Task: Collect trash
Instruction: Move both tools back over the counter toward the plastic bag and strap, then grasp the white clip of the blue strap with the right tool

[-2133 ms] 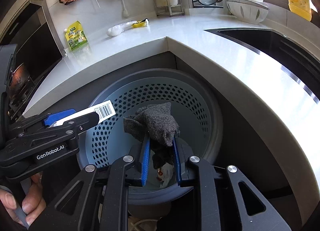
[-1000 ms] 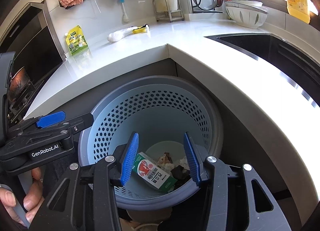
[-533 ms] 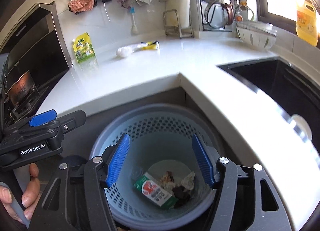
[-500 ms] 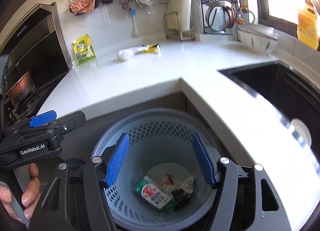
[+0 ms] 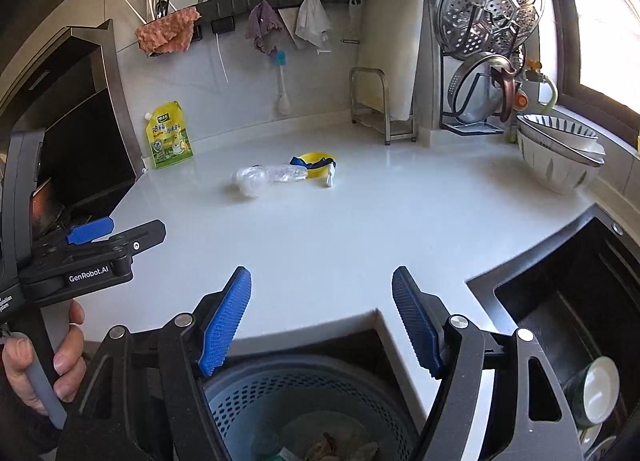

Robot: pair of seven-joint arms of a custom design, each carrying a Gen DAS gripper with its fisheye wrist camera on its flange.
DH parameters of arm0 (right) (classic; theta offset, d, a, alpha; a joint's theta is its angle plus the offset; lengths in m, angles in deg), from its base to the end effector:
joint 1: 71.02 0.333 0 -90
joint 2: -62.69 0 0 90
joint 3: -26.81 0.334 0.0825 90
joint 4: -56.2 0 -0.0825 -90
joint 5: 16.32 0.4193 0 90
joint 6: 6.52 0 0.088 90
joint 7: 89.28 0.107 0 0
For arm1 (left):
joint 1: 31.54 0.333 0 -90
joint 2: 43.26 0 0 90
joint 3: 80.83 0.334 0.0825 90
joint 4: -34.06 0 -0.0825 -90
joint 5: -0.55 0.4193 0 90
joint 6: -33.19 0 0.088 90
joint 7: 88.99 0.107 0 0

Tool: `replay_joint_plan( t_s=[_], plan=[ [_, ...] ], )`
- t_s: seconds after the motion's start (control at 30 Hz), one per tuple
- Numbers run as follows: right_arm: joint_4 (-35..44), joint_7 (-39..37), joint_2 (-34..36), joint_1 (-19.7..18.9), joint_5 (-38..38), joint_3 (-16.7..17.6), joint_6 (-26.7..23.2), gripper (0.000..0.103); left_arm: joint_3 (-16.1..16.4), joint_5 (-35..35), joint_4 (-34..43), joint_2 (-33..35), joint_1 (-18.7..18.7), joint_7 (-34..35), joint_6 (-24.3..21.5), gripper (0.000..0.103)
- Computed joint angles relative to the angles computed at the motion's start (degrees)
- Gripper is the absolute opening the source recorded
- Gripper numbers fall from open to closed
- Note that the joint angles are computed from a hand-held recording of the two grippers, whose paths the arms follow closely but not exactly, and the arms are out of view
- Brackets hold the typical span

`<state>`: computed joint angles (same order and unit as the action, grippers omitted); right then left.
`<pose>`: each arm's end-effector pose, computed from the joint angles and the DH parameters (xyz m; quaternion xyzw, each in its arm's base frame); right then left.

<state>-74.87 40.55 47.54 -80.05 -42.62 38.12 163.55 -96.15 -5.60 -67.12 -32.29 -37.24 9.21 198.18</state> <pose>0.5402 0.0601 0.5657 -0.5530 0.6918 -0.3232 0.3332 0.6617 -0.2313 0.5728 -0.4971 0.7420 -0.3844 0.2338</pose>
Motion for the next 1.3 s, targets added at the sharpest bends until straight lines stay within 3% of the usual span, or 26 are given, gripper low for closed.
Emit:
replay_joint_plan(
  t_s=[0.2, 0.4, 0.7, 0.9, 1.1, 1.17, 1.23, 1.3],
  plan=[
    [12.64, -10.66, 11.56, 6.37, 8.27, -7.19, -2.63, 0.07, 3.39, 9.1, 14.48, 10.08, -3.36, -8.78, -3.48, 0.097],
    [24.99, -17.01, 22.4, 9.97, 14.35, -11.88, -6.19, 0.07, 5.96, 16.16, 29.24, 20.29, -6.39, -16.01, -8.9, 0.097],
    [42.68, -25.55, 36.66, 12.85, 22.4, -16.14, -13.68, 0.07, 6.34, 18.6, 51.34, 34.57, -9.34, -17.04, -19.0, 0.097],
    [52.36, -27.94, 43.64, 13.29, 25.96, -17.95, -18.72, 0.07, 6.88, 18.6, 58.13, 39.04, -10.47, -15.76, -23.44, 0.097],
    [59.33, -29.01, 48.28, 12.87, 27.14, -18.34, -22.66, 0.07, 7.45, 18.56, 56.49, 38.11, -10.56, -16.08, -21.53, 0.097],
    [61.42, -29.81, 49.6, 12.66, 27.47, -18.09, -23.93, 0.066, 7.16, 18.15, 56.93, 38.34, -10.4, -15.97, -22.0, 0.097],
    [63.4, -30.98, 50.77, 12.39, 27.93, -17.65, -25.44, 0.055, 7.2, 18.0, 57.33, 38.54, -10.41, -16.18, -22.44, 0.097],
    [64.12, -31.25, 51.28, 12.49, 28.02, -17.73, -25.92, 0.052, 7.06, 17.76, 57.36, 38.56, -10.37, -16.1, -22.7, 0.097]
  ],
)
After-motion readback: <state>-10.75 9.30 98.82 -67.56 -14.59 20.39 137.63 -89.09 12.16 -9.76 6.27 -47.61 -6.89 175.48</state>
